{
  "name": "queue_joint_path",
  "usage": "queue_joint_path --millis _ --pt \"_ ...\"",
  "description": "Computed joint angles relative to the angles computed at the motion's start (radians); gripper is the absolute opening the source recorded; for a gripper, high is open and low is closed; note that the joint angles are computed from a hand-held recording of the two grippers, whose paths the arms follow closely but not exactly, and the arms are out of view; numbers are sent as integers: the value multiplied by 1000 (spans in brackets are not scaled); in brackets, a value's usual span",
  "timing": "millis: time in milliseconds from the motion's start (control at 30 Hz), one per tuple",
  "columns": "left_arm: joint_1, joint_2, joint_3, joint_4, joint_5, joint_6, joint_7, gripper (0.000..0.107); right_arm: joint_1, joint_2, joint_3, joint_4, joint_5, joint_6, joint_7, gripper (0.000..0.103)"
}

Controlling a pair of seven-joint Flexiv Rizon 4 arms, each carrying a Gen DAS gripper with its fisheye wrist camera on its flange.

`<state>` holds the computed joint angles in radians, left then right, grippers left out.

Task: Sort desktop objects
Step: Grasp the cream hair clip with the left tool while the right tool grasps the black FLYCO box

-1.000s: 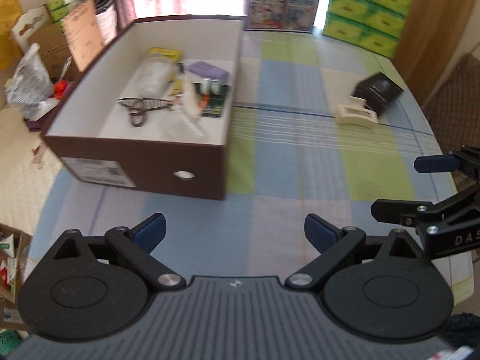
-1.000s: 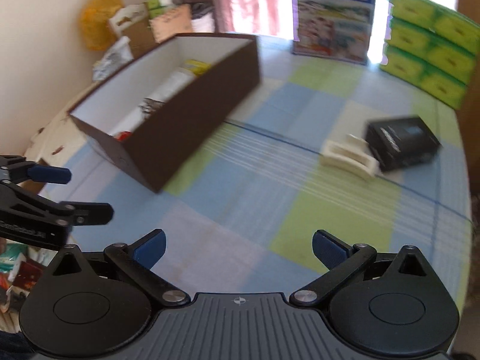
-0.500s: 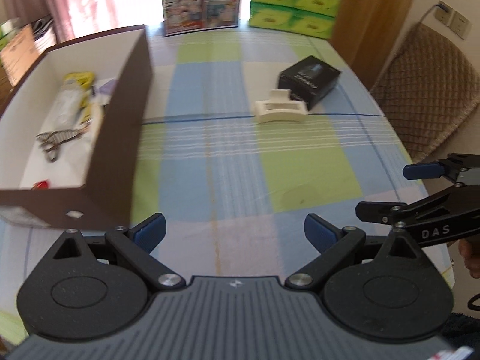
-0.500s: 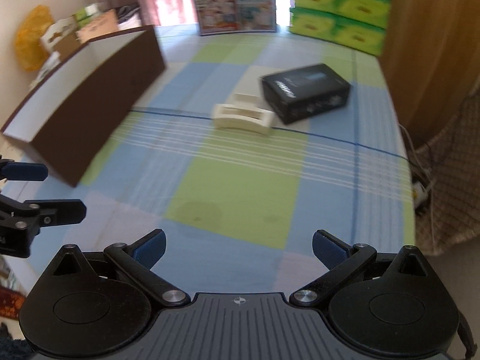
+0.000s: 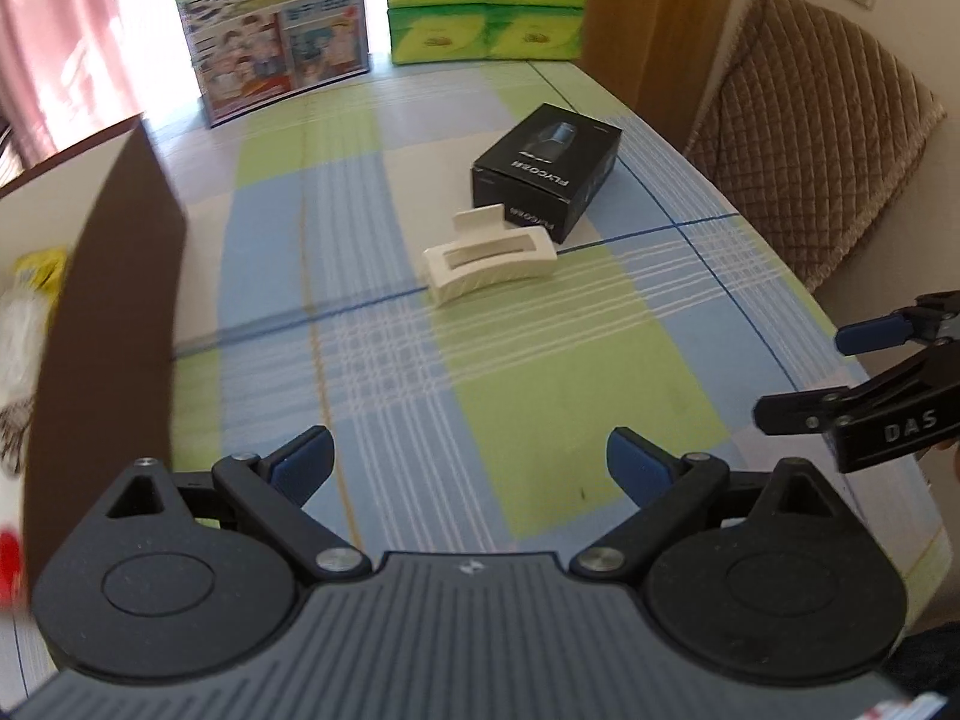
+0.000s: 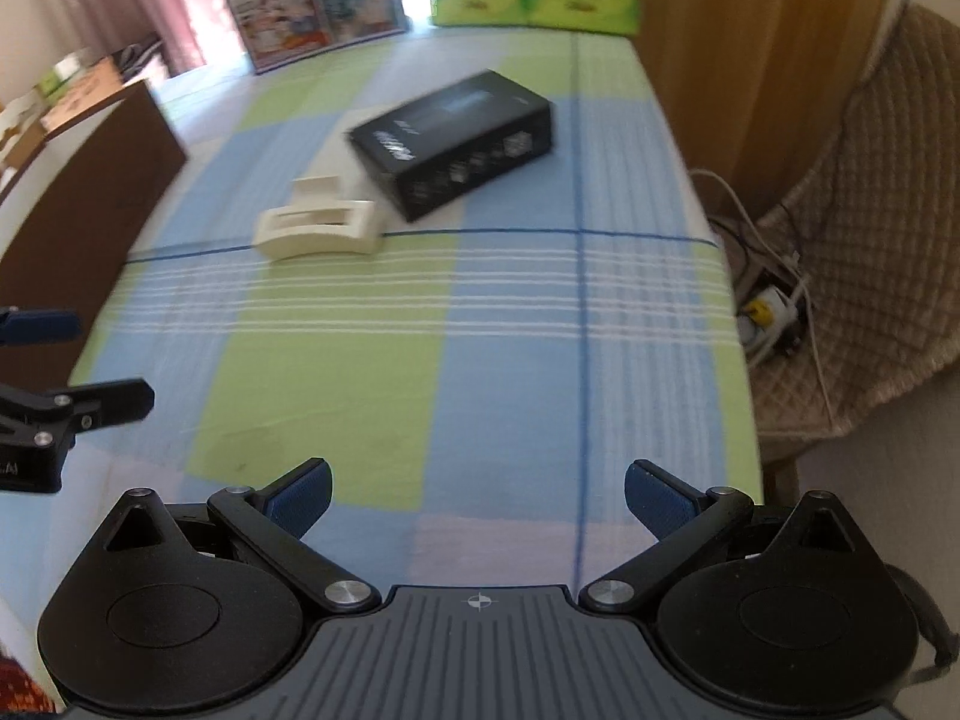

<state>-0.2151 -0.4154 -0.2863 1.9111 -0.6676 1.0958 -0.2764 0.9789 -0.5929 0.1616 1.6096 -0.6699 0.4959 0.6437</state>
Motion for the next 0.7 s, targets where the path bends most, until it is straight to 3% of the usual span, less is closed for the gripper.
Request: queue_joint_path --millis 467,700 --pt "-63 -280 -55 -310 188 -33 94 94 -45 48 22 117 62 26 162 101" --pt "-79 -371 -82 -408 259 -34 191 91 -59 79 20 179 51 54 272 101"
